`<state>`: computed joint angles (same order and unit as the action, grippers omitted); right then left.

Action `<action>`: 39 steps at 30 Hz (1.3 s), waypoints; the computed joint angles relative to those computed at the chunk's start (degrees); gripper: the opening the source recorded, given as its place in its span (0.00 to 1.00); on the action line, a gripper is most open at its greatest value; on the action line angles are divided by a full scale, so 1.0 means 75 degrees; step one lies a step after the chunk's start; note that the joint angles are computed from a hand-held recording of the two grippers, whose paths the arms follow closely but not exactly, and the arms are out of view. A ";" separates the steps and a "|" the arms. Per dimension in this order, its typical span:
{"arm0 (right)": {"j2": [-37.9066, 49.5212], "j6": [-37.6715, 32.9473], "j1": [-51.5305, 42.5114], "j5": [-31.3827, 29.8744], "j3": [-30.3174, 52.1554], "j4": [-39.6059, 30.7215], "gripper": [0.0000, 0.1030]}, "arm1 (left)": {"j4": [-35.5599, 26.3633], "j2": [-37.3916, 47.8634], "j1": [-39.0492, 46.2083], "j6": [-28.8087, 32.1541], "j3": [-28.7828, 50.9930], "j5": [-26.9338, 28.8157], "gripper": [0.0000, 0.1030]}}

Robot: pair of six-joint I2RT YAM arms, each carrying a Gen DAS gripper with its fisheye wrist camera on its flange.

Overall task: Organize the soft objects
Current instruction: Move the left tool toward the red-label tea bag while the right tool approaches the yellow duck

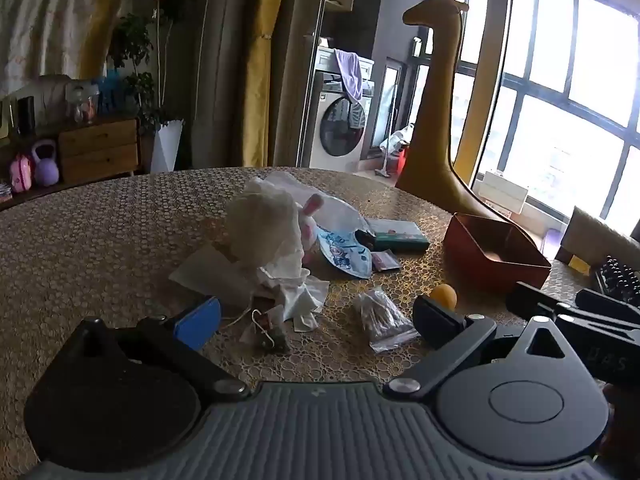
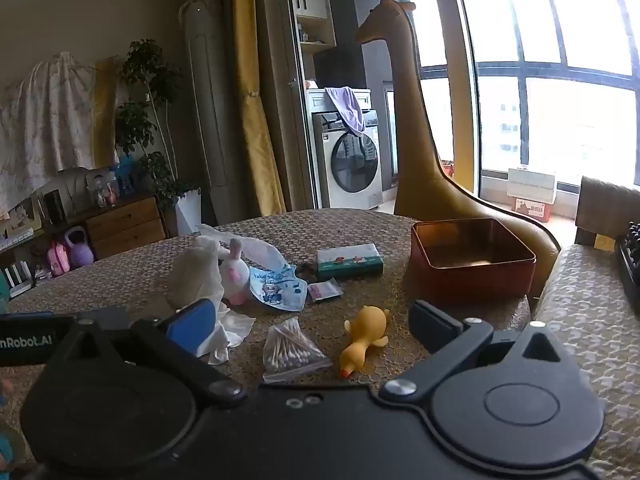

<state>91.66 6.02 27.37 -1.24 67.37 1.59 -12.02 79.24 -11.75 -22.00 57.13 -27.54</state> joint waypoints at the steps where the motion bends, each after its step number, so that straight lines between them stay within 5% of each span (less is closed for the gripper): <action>1: 0.0009 -0.0025 -0.0005 0.0024 -0.0016 0.0047 1.00 | 0.0006 0.0068 -0.0149 0.0001 0.0023 -0.0176 1.00; 26: -0.0038 0.0135 -0.0101 -0.0244 -0.0084 0.0118 1.00 | 0.0616 -0.0563 0.0714 -0.0528 -0.0738 0.2200 1.00; 39: 0.0007 0.0235 -0.0099 -0.0299 -0.0019 0.0119 0.99 | 0.0582 -0.0733 0.0695 -0.0602 -0.0796 0.2057 1.00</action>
